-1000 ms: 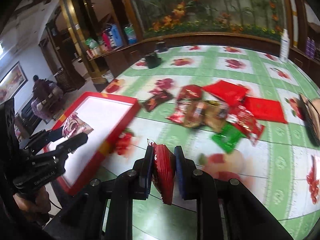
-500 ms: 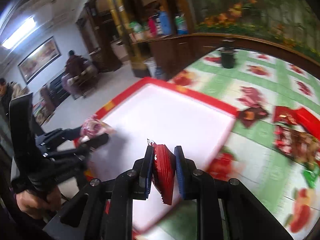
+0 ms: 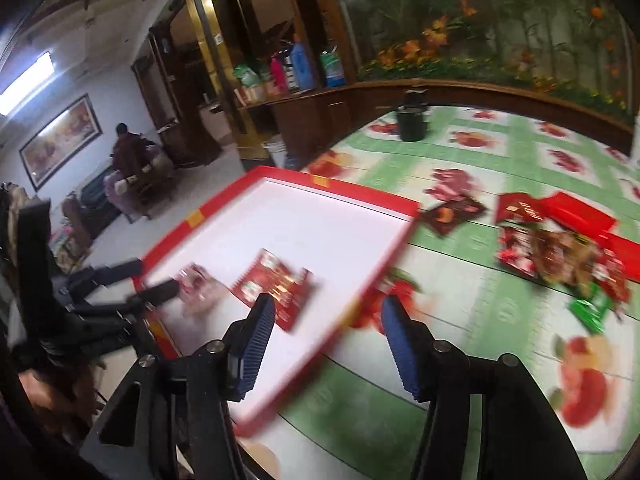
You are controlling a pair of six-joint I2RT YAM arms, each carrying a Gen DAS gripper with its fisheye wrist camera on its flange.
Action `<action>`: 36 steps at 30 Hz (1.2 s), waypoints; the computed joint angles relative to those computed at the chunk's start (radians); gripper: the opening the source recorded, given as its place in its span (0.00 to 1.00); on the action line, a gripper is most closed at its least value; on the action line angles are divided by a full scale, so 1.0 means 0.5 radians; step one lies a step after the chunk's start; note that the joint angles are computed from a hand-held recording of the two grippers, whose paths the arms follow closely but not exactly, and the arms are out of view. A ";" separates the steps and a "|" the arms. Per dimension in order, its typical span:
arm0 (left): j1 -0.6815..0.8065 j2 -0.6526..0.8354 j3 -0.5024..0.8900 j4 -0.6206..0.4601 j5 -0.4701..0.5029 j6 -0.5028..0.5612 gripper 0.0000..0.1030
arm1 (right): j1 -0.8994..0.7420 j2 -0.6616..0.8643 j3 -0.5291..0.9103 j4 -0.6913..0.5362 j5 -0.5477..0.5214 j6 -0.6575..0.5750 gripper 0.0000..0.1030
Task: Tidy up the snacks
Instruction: 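Carry the pink packet into the white tray and release while the right gripper drops the red packet there, then raise both open grippers away from the white tray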
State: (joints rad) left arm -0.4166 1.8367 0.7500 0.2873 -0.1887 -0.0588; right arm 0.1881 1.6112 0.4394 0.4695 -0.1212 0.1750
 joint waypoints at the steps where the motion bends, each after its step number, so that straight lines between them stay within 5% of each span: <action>1: -0.027 -0.027 -0.018 0.002 -0.033 0.002 0.74 | -0.020 -0.056 -0.062 0.008 0.010 0.000 0.56; 13: -0.313 -0.522 -0.265 0.005 -0.368 -0.065 0.81 | 0.100 -1.226 -0.484 -0.520 0.338 -0.103 0.65; 20: -0.423 -0.542 -0.230 -0.035 -0.481 -0.060 0.81 | 0.023 -1.669 -0.564 -0.785 0.318 -0.144 0.65; 36: -0.429 -0.447 -0.118 -0.061 -0.549 -0.055 0.81 | -0.165 -1.394 -0.529 -0.566 0.128 -0.185 0.65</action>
